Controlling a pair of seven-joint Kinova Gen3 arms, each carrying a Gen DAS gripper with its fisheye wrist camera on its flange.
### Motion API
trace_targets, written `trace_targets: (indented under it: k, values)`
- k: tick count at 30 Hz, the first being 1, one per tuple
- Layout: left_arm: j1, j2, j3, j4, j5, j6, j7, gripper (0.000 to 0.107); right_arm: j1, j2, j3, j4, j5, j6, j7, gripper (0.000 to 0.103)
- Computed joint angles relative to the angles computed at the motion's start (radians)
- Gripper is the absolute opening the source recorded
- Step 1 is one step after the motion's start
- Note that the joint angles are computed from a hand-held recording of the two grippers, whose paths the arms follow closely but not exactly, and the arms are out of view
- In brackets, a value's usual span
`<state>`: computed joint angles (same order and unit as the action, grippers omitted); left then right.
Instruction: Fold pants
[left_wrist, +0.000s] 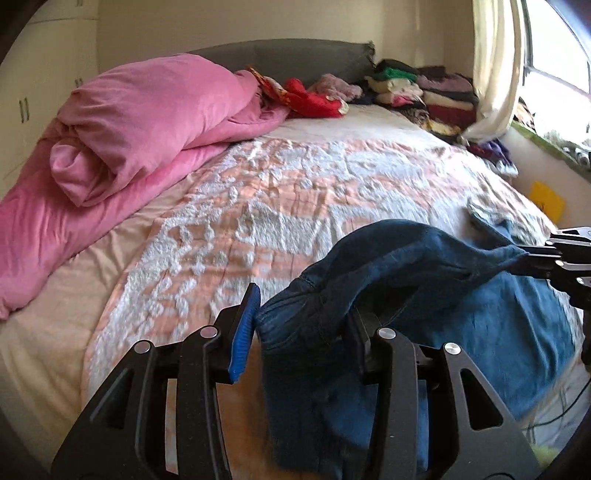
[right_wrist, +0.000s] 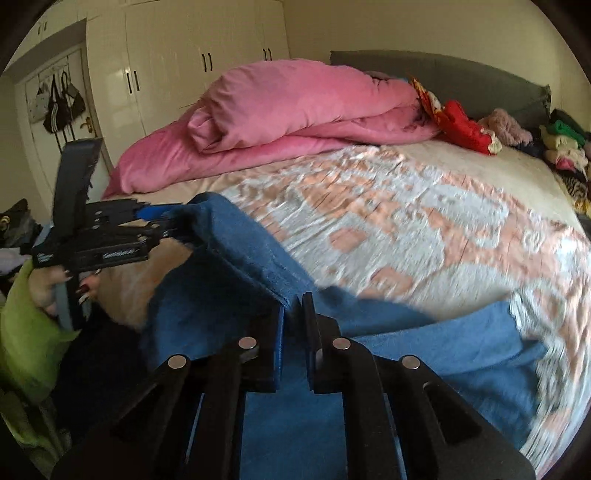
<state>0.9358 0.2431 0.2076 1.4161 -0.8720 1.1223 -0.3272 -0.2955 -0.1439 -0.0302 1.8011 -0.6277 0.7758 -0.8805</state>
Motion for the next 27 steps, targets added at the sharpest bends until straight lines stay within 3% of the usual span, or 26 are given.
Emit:
trace_targets:
  k: [10,17,19,20,27]
  values:
    - [0.027,-0.019,0.038,0.051,0.061,0.062,-0.032,0.036,-0.06,-0.105,-0.028,0.142,0.038,0.065,-0.048,0.009]
    - [0.019,-0.03,0.056,0.079,0.115,0.08,-0.029,0.039,-0.102,-0.121,-0.042,0.19,0.044,0.07,-0.075,0.009]
    - [0.02,-0.032,0.057,0.082,0.119,0.088,-0.022,0.045,-0.109,-0.118,-0.051,0.192,0.058,0.068,-0.081,0.009]
    - [0.027,-0.032,0.057,0.081,0.114,0.104,-0.01,0.055,-0.109,-0.115,-0.064,0.191,0.079,0.065,-0.098,0.009]
    - [0.024,-0.1,0.095,0.148,0.115,0.098,0.064,0.057,-0.128,-0.104,-0.064,0.186,0.099,0.086,-0.115,0.009]
